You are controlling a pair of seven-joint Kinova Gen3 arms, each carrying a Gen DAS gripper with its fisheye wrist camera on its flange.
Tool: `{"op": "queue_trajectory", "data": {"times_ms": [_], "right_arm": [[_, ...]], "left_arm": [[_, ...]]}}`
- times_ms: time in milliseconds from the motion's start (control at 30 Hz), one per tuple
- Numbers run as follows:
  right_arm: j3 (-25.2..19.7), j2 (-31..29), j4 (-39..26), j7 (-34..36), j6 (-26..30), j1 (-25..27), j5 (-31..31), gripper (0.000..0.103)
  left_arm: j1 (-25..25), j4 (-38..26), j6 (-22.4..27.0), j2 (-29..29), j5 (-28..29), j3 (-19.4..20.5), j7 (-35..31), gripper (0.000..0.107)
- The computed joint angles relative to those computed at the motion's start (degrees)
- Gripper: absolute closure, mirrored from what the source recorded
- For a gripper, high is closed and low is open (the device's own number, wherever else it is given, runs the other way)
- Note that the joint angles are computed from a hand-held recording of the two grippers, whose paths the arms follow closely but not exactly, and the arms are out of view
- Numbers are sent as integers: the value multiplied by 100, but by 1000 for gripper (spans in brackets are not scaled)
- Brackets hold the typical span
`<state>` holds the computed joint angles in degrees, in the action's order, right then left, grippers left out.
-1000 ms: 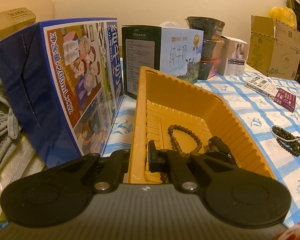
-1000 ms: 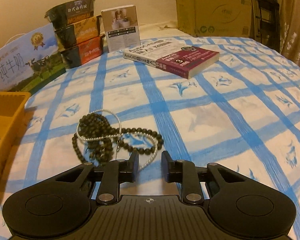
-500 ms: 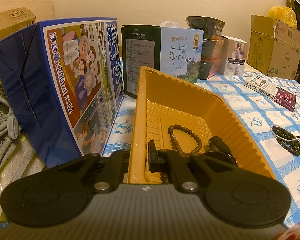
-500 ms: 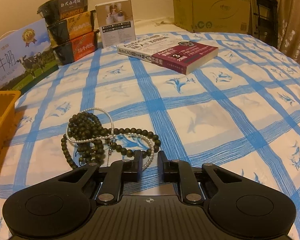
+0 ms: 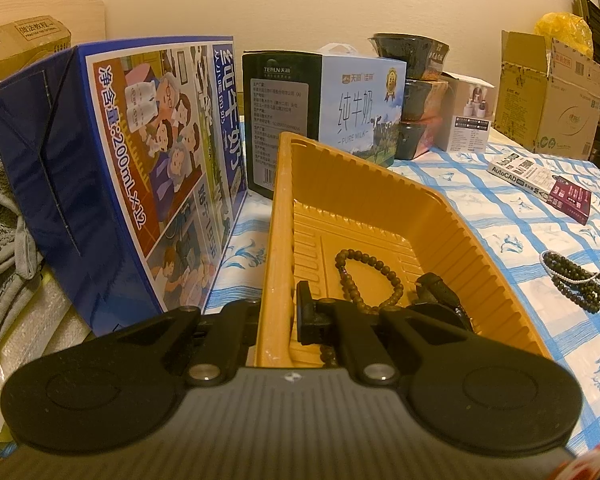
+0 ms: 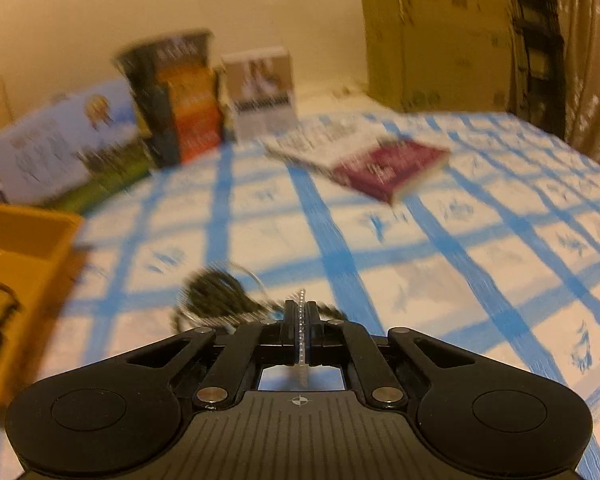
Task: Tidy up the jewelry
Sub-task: 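Grasp the white pearl strand end with the right gripper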
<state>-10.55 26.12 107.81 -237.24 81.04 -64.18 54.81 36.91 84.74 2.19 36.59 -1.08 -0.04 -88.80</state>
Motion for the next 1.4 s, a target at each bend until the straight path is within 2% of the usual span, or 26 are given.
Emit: {"op": "queue_trajectory", "data": {"times_ms": [133, 267, 367, 500, 667, 733, 800, 867, 1000, 1033, 1167, 1300, 1400], "right_arm": [[7, 19, -326, 162, 497, -285, 420, 101], [-35, 83, -621, 456, 674, -475, 936, 101], [-58, 159, -786, 609, 621, -627, 1328, 101], [-121, 249, -897, 693, 106, -676, 1592, 101], [-155, 318, -941, 608, -837, -507, 1212, 101], [-30, 343, -1023, 624, -992, -550, 830, 100], [-101, 241, -965, 703, -1304, -356, 493, 100], [6, 213, -975, 843, -1354, -365, 148, 94], [162, 168, -876, 773, -1256, -485, -16, 66], [177, 170, -872, 797, -1218, -477, -45, 63], [183, 158, -812, 1083, -1362, -325, -43, 63], [234, 189, -684, 1142, -1728, -195, 56, 63], [343, 287, -742, 1106, -1755, -133, 31, 63]], "left_arm": [[-43, 4, 1, -3, 9, 52, -14, 103], [-66, 22, -11, -17, 22, 79, -21, 103], [-107, 46, -28, -31, 25, 129, -37, 103], [-130, 51, -26, -35, 40, 158, -44, 103], [-173, 82, -56, -47, 47, 211, -66, 103], [-182, 84, -55, -44, 49, 220, -77, 103], [-181, 75, -42, -39, 65, 215, -70, 103], [-170, 75, -44, -39, 72, 203, -65, 103], [-169, 67, -36, -36, 72, 202, -68, 103], [-173, 69, -33, -37, 76, 207, -65, 103], [-172, 73, -39, -38, 71, 206, -71, 103], [-152, 65, -35, -36, 73, 185, -70, 103], [-157, 67, -41, -36, 67, 192, -77, 103]]}}
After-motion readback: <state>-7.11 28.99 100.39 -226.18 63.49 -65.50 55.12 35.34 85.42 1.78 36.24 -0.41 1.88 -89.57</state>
